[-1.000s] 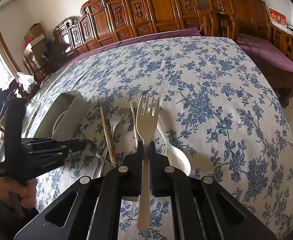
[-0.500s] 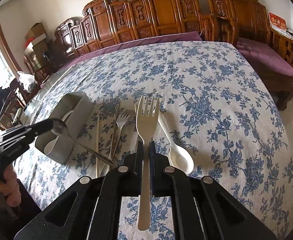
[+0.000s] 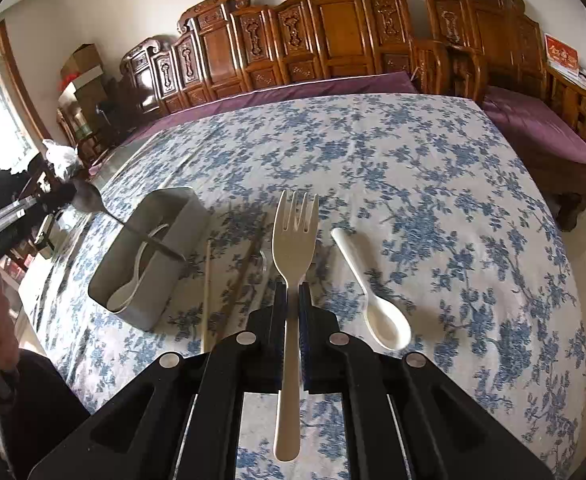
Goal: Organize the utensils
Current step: 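Carry the metal spoon over the grey tray and release it with the left tool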
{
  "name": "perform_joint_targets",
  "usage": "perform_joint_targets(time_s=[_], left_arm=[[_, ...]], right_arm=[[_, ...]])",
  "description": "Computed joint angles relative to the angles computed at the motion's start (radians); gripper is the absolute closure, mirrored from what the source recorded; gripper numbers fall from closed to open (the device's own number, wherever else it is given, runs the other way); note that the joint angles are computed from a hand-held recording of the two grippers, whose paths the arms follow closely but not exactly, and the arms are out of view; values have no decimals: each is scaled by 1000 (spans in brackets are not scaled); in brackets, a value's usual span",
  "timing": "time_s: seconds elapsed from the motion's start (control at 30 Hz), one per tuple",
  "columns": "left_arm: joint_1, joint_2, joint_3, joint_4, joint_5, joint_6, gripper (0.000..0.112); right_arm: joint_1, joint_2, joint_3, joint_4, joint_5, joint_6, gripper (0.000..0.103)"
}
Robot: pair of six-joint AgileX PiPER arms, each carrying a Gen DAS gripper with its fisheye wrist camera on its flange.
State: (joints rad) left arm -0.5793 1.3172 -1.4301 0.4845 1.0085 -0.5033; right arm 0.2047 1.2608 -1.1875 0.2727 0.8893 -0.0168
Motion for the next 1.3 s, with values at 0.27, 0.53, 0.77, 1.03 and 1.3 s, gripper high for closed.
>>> perform_joint_targets(time_s=[0.27,0.53,0.77,1.03,1.3], left_arm=[[150,3,-31,73,-2,61,112],[211,86,6,166,-61,51,112],[206,132,51,207,-108,23,112],[205,95,141,157,-139,39,112],[279,90,164,-106,-151,206,111]], right_arm=[[124,61,-68,-52,-23,87,96],[201,123,-111,-89,-41,142,96],[211,160,-132,-79,-51,141,96],[258,196,-189,-89,-51,161,96],[322,252,-258,-109,-46,195,96]])
